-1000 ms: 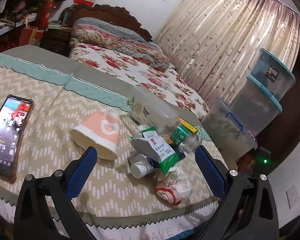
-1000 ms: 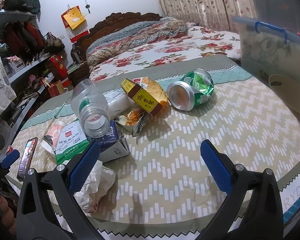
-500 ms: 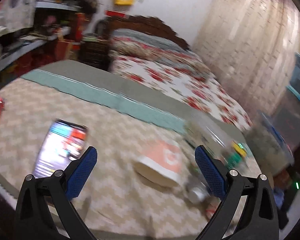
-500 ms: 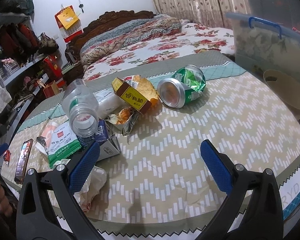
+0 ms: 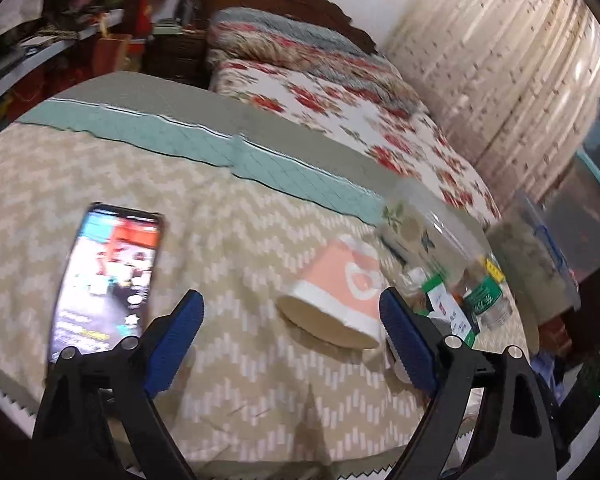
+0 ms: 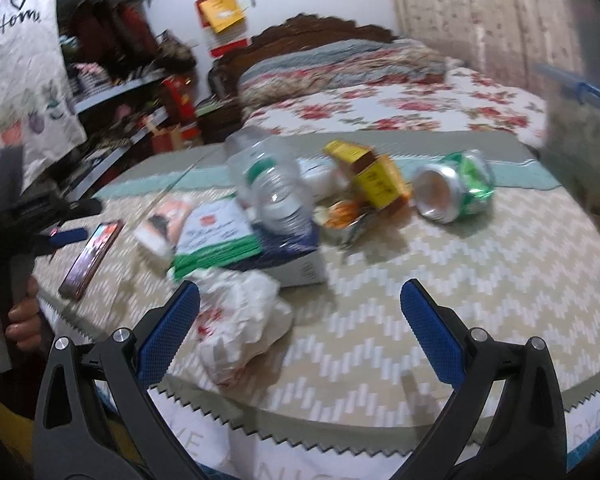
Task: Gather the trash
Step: 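Grasp the pink paper cup with the left tool while the right tool grasps the white plastic bag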
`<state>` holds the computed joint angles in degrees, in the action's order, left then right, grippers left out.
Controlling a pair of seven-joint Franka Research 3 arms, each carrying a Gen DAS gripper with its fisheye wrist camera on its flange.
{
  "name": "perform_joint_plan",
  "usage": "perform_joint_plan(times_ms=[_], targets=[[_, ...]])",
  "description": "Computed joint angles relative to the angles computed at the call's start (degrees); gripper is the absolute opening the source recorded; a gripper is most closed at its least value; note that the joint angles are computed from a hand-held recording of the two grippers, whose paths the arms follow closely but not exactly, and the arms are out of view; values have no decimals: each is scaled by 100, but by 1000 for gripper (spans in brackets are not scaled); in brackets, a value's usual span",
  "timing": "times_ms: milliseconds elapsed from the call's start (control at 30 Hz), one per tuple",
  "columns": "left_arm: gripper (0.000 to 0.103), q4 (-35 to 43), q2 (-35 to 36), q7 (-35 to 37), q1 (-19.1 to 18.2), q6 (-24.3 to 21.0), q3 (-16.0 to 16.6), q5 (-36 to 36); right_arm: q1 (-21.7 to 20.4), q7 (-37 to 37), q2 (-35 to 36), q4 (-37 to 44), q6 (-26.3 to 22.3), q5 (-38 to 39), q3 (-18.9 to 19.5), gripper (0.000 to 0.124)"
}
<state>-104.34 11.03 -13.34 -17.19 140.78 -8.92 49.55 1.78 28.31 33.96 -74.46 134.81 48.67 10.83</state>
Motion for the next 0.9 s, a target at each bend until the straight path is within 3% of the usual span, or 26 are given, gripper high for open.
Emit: perform_joint_plan(times_ms=[100,267,467,500,533,633,767,867,900], targets=[[84,376,364,471,44,-12,4,-280,74,140,110,142,-232,-211,-47,99],[84,705,834,986,148,554,109,-885,159,507,344,434,-484,-504,-97,99],[81,1416,1499,2126,192,583,120,-1616,243,771,496,624,-565,-788,-108,99],[75,1413,1518,2206,180,685,148,-1685,237,783,511,646,-586,-819,-107,99],[59,1405,1519,2260,128,757,197,-1676,250,793,518,648,-578,-852,-106,99],[40,1395,1494,2278,-64,696,379,-1528,299,888,593,742,-627,-962,-109,99],[28,1087,1288,2062,-141,997,486,-1299,328,917,651,822,-740,-1077,-91,95],[20,820,1087,1781,-188,1209,545,-1062,328,807,649,833,-862,-1129,-59,72],[18,773,1038,1700,-195,1238,551,-996,273,685,565,704,-849,-1033,-2,55]])
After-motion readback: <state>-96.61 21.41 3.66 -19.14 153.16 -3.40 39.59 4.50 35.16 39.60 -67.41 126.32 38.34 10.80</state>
